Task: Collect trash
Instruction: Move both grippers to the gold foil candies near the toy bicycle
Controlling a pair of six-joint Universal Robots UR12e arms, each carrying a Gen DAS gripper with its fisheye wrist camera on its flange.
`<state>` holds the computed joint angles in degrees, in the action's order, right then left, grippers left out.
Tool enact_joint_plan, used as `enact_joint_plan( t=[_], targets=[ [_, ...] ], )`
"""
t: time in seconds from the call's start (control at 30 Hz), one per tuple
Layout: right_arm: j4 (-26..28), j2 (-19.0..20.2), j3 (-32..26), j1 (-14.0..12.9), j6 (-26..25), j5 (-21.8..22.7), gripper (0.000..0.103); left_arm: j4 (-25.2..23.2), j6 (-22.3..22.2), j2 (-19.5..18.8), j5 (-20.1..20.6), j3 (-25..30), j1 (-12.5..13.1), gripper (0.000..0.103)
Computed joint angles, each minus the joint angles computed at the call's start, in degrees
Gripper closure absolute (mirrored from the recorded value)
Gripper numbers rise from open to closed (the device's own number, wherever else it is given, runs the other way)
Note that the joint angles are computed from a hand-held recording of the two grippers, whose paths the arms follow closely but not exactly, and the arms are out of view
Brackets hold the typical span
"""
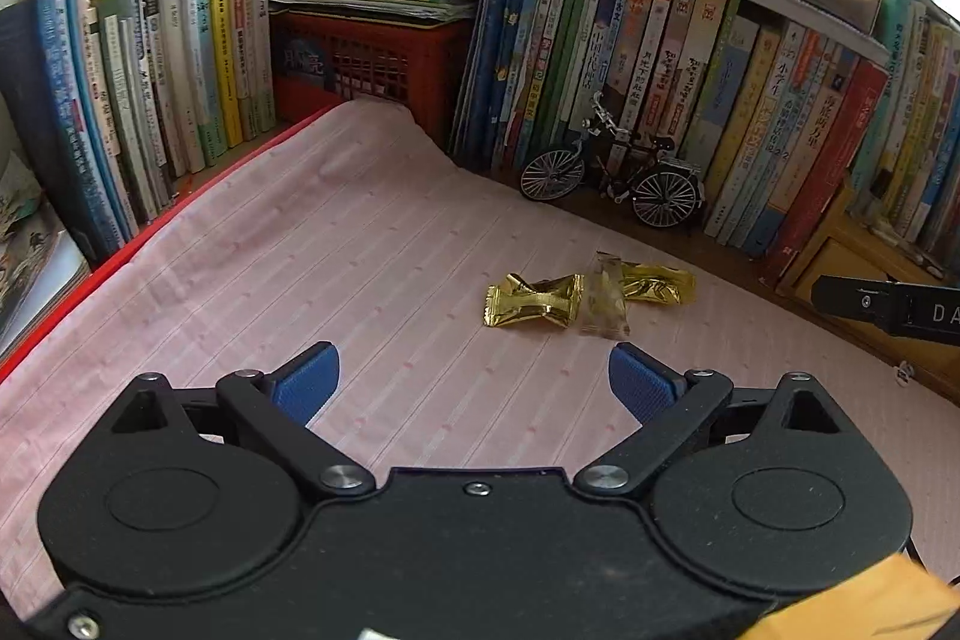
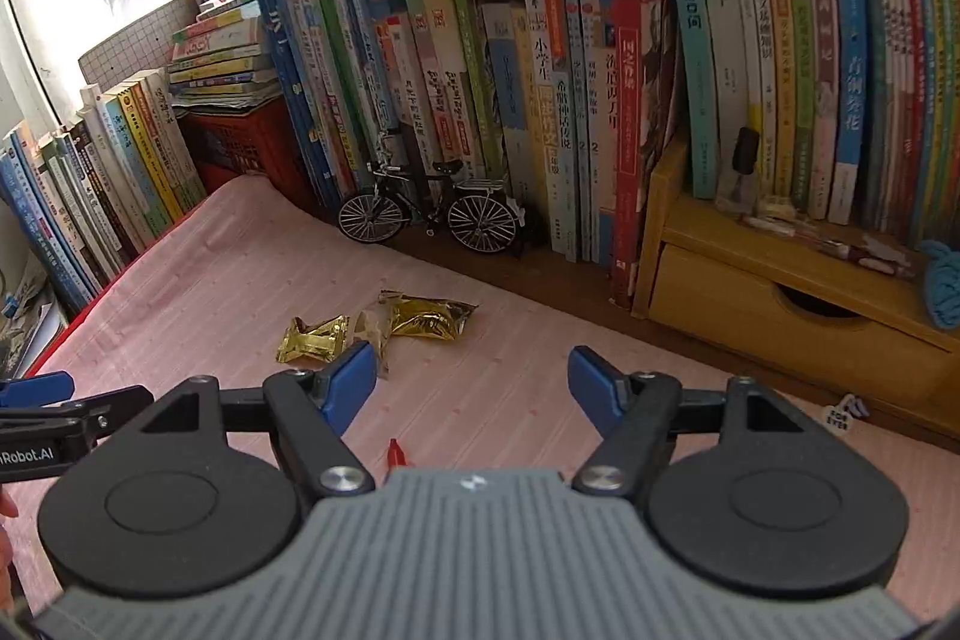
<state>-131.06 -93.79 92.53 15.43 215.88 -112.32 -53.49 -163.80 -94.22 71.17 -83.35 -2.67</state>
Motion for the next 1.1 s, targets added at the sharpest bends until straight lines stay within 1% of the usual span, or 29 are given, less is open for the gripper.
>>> enact_joint_plan(
  t=[0.1, 0.17, 0.3, 0.37, 0.47, 0.53, 0.6, 0.63, 0.67, 0.73, 0.8, 0.83, 0.87, 0.9, 0.93, 0.97, 1.0, 1.03, 1.1],
  targets=[
    [-2.2, 1.2, 0.5, -3.1, 0.8, 4.5, 0.025, 0.4, -2.2, -3.4, 3.0, 1.9, -2.0, 0.013],
    [-3.0, 2.2, 0.5, -4.7, 1.2, 6.5, 0.027, 0.8, -4.7, -5.1, 3.7, 2.9, -2.8, 0.014],
    [-4.9, 4.3, 0.3, -7.3, 1.6, 10.7, 0.027, 1.9, -9.7, -7.8, 2.0, 4.1, -3.5, 0.014],
    [-5.7, 5.3, 0.2, -8.0, 1.4, 12.3, 0.027, 2.7, -10.7, -8.7, 2.1, 4.3, -3.9, 0.014],
    [-5.7, 6.7, -0.2, -8.6, -1.4, 14.5, 0.027, 3.1, -10.9, -9.9, 3.3, 4.7, -4.7, 0.014],
    [-4.1, 7.8, -1.0, -8.1, -6.1, 14.3, 0.027, 3.5, -10.8, -10.4, 3.0, 4.6, -4.9, 0.014],
    [-3.2, 8.6, -1.6, -7.9, -9.2, 14.8, 0.027, 3.9, -10.7, -10.7, 2.6, 4.3, -5.0, 0.015],
    [-2.8, 8.9, -1.9, -7.9, -10.3, 15.3, 0.029, 3.9, -11.0, -10.8, 2.7, 4.3, -5.1, 0.016],
    [-2.5, 9.2, -2.1, -7.9, -11.2, 15.3, 0.031, 3.4, -11.4, -11.0, 2.5, 4.4, -5.1, 0.018],
    [-2.5, 9.6, -2.2, -8.1, -12.2, 16.5, 0.032, 2.2, -12.7, -11.1, 0.6, 4.4, -4.6, 0.025],
    [-3.3, 9.7, -1.8, -8.4, -12.3, 18.1, 0.033, 1.9, -13.8, -11.1, -1.4, 4.2, -4.1, 0.034],
    [-4.2, 9.6, -1.4, -8.4, -12.7, 18.1, 0.038, 2.4, -14.0, -11.0, -2.1, 4.0, -3.9, 0.037],
    [-4.7, 9.6, -1.2, -8.4, -13.2, 18.6, 0.046, 2.5, -14.0, -10.9, -2.9, 3.9, -3.8, 0.05],
    [-5.2, 9.6, -1.0, -8.3, -13.6, 19.0, 0.048, 2.1, -13.8, -11.0, -3.7, 4.0, -3.6, 0.055],
    [-5.9, 9.5, -0.7, -8.3, -13.9, 19.5, 0.051, 1.9, -13.8, -11.0, -4.5, 4.1, -3.5, 0.055],
    [-6.4, 9.3, -0.4, -8.3, -14.0, 20.0, 0.054, 1.9, -13.8, -11.0, -5.4, 4.1, -3.4, 0.059],
    [-7.0, 9.2, -0.1, -8.4, -13.9, 20.7, 0.056, 1.8, -13.8, -11.0, -6.5, 4.2, -3.2, 0.06],
    [-7.6, 9.1, 0.1, -8.3, -13.6, 21.0, 0.061, 1.7, -13.8, -10.9, -7.1, 4.2, -3.1, 0.06],
    [-8.1, 8.8, 0.5, -8.4, -12.4, 21.4, 0.067, 1.8, -13.2, -10.6, -7.3, 4.1, -3.2, 0.062]
  ],
)
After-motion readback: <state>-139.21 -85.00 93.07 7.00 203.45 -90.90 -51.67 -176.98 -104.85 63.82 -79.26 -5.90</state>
